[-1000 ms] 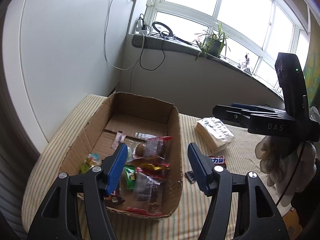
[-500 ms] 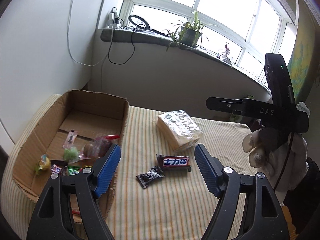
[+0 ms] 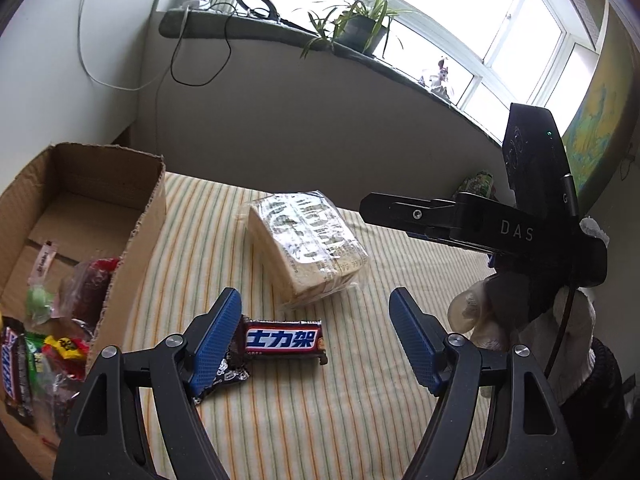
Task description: Organize snacks
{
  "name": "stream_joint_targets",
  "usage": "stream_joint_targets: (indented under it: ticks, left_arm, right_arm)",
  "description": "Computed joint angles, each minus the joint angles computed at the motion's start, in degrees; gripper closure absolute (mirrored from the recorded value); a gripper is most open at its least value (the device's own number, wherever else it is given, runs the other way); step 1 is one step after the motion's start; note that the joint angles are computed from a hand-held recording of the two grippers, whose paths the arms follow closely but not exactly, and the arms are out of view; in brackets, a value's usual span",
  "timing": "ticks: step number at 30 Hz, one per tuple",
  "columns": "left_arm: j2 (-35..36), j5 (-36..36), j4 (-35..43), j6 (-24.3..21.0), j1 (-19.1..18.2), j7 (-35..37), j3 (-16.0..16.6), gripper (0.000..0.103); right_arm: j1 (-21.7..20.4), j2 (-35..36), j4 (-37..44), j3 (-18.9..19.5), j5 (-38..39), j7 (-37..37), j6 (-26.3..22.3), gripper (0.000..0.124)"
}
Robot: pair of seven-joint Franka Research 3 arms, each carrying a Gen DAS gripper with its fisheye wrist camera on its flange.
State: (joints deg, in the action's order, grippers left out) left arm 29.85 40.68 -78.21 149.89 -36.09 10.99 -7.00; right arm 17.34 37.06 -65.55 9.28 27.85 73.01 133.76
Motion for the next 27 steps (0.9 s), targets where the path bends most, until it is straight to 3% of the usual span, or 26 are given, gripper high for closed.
stream_joint_targets:
  ticks: [5,18,22,24,27]
  left_arm:
    - [4.5,-5.6,4.1,1.4,2.1,2.6,-1.3,0.027]
    - [13.0,-16.2,14.2,-1.4,2.7,11.3,-1.8,0.027]
    - [14.5,-17.7,17.0,-2.4,2.4,13.7,-1.6,0.027]
    - [15.3,-18.4,18.3,-2.8,2.4,15.4,-2.0,0.037]
    - [17.2,-19.3,21.6,-3.8,1.7,17.1,-1.7,0.041]
  right_arm:
    - [-0.3,5.2,7.0,0.4,0.1,0.5,-5.4,0.022]
    - [0.1,17.5,25.3,0.6,-1.5,4.4,-16.3,0.043]
    - [0.2,18.3,26.3,1.0,-1.6,4.3,-16.9,0.059]
    - [0.3,17.4,24.8,0.8,-1.7,3.8,-15.9,0.060]
    - [0.2,14.9,20.4,0.7,-1.4,3.2,-13.4,0.063]
